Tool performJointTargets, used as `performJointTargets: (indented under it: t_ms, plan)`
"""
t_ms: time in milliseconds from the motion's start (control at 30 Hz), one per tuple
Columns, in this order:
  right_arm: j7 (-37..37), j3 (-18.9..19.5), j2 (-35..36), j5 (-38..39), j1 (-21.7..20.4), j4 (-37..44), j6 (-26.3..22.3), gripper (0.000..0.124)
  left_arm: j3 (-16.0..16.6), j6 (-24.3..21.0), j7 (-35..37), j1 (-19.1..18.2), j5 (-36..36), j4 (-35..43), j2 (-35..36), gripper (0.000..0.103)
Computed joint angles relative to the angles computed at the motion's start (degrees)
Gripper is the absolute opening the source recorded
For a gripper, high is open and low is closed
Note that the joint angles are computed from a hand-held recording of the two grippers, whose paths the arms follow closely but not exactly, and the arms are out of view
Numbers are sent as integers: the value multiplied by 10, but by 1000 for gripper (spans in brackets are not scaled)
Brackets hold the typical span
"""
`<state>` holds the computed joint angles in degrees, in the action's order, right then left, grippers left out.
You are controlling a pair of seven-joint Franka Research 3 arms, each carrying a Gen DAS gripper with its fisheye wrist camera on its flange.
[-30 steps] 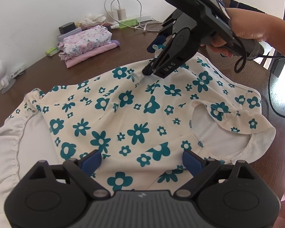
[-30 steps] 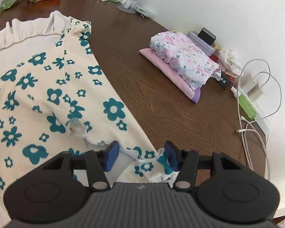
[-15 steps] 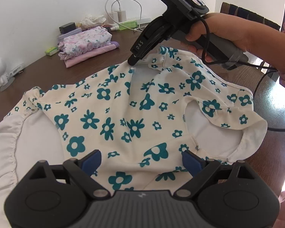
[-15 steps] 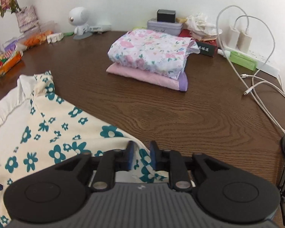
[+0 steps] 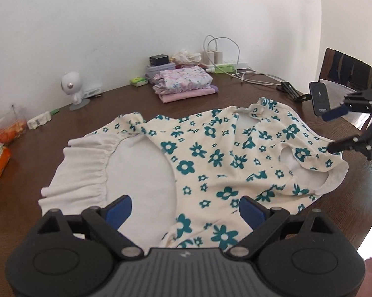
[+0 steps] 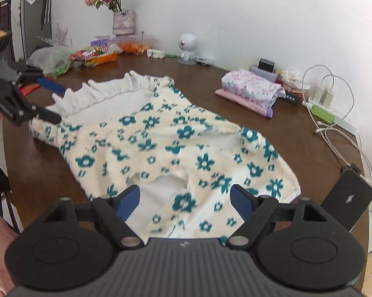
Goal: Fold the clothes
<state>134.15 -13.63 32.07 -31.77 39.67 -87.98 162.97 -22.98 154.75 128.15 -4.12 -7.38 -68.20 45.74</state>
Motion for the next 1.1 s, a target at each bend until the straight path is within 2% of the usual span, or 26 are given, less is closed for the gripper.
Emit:
performJointTargets:
  t_ms: [67,133,233,367,400,533,633,767,967,1033,1100]
  plan:
    - [29,-10,-4,-10,19,-23,4,79,8,13,-18,6,-4,-29,-14,93]
    - [51,-8,-3,-2,19,-40,20,79,8,25,-30,18,-8,-58,-28,93]
    - [90,-25,-2,-7,37,-49,22,78,-7,55,-30,44,-20,-104,-50,93]
    - [147,-82,-14,-84,90,-63,48,81,-47,105,10,95,-34,-172,-80,93]
    - [145,-81,-14,-96,93,-57,37,83,-45,120,11,98,-31,-188,-88,94]
    - [94,-31,-3,-121,74,-22,-27,84,-30,170,-12,100,-2,-237,-108,92]
    - [53,-9,21,-151,72,21,-83,84,-63,181,-4,132,13,-262,-114,92]
    - [-21,19,55,-171,64,80,-129,84,-90,207,12,155,42,-290,-119,92]
    - [-119,28,92,-188,72,144,-189,84,-83,257,-4,152,106,-320,-125,89]
    - [-141,29,96,-191,75,153,-202,84,-92,269,-7,161,125,-329,-125,86]
    - [-156,30,100,-190,75,159,-214,83,-92,276,-14,162,144,-333,-124,76]
